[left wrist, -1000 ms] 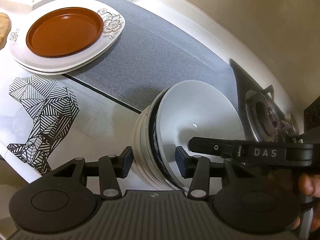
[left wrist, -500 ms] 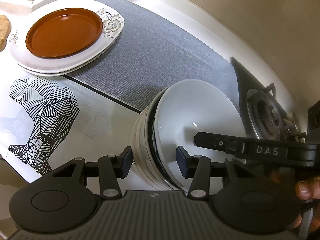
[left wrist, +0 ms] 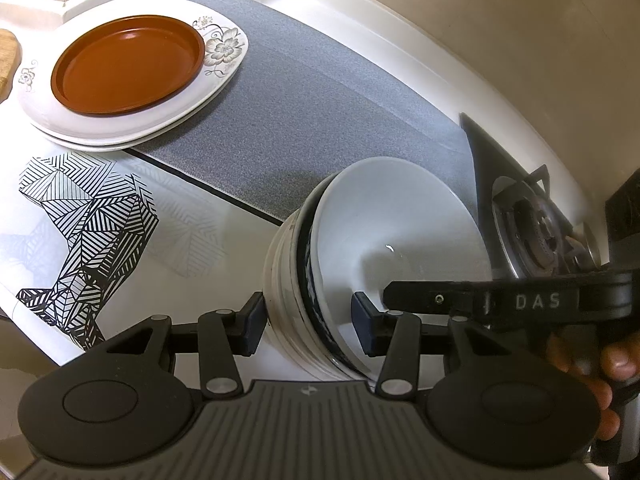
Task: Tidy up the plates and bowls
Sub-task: 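Lift the bowl stack off the counter with both grippers, then carry the bowl stack with both grippers over the floral plate stack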
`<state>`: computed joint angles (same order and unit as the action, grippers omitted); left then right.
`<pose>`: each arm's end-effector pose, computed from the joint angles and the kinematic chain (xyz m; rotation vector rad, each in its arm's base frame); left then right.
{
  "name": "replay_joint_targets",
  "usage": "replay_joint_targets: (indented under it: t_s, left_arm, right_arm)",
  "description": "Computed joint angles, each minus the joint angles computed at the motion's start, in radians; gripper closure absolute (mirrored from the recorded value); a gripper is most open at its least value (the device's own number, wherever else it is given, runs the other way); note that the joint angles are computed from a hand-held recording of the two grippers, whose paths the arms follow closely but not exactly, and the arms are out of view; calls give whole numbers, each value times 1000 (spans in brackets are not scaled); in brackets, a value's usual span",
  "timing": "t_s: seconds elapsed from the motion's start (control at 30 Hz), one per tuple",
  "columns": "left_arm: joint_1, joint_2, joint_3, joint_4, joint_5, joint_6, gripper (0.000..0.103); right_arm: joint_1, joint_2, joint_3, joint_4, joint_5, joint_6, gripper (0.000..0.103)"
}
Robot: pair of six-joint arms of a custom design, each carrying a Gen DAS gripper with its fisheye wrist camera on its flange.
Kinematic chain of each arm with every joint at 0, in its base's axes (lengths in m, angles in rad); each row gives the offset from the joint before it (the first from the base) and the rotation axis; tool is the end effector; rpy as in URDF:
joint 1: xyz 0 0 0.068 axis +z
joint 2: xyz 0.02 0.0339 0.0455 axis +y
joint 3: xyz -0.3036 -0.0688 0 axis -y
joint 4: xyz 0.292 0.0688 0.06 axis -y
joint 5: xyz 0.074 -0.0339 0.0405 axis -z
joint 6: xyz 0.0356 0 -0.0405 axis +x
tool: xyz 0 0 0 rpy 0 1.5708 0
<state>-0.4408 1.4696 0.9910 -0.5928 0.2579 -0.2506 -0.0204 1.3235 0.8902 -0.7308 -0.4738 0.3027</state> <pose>0.2928 -0.1482 0.2391 0.3457 2.6824 -0.5634 0.2780 0.0106 0.2427 0.3035 2.7033 0.7283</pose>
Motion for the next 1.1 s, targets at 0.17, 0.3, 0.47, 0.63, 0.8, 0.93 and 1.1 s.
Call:
replay_joint_targets:
  t_s: [0.17, 0.3, 0.47, 0.63, 0.8, 0.93, 1.1]
  left_arm:
    - [3, -5, -6, 5, 2, -5, 54]
    - [3, -9, -4, -2, 0, 7, 56]
    - [-7, -10, 2, -11, -8, 22, 56]
    - [-9, -12, 1, -7, 2, 50, 57]
    - [0, 0, 6, 13, 35, 79, 58]
    - [17, 23, 25, 24, 74, 121, 59]
    - [42, 50, 67, 35, 122, 190, 60]
  right_arm:
    - [26, -38, -34, 46, 34, 31, 56]
    - [11, -78, -71, 78, 37, 49, 64]
    - [9, -116, -109, 110, 49, 67, 66]
    - [12, -161, -153, 150, 66, 102, 66]
    - [15, -203, -175, 159, 101, 142, 66]
    - [23, -214, -173, 164, 134, 167, 67]
    - [58, -231, -157, 177, 212, 237, 67]
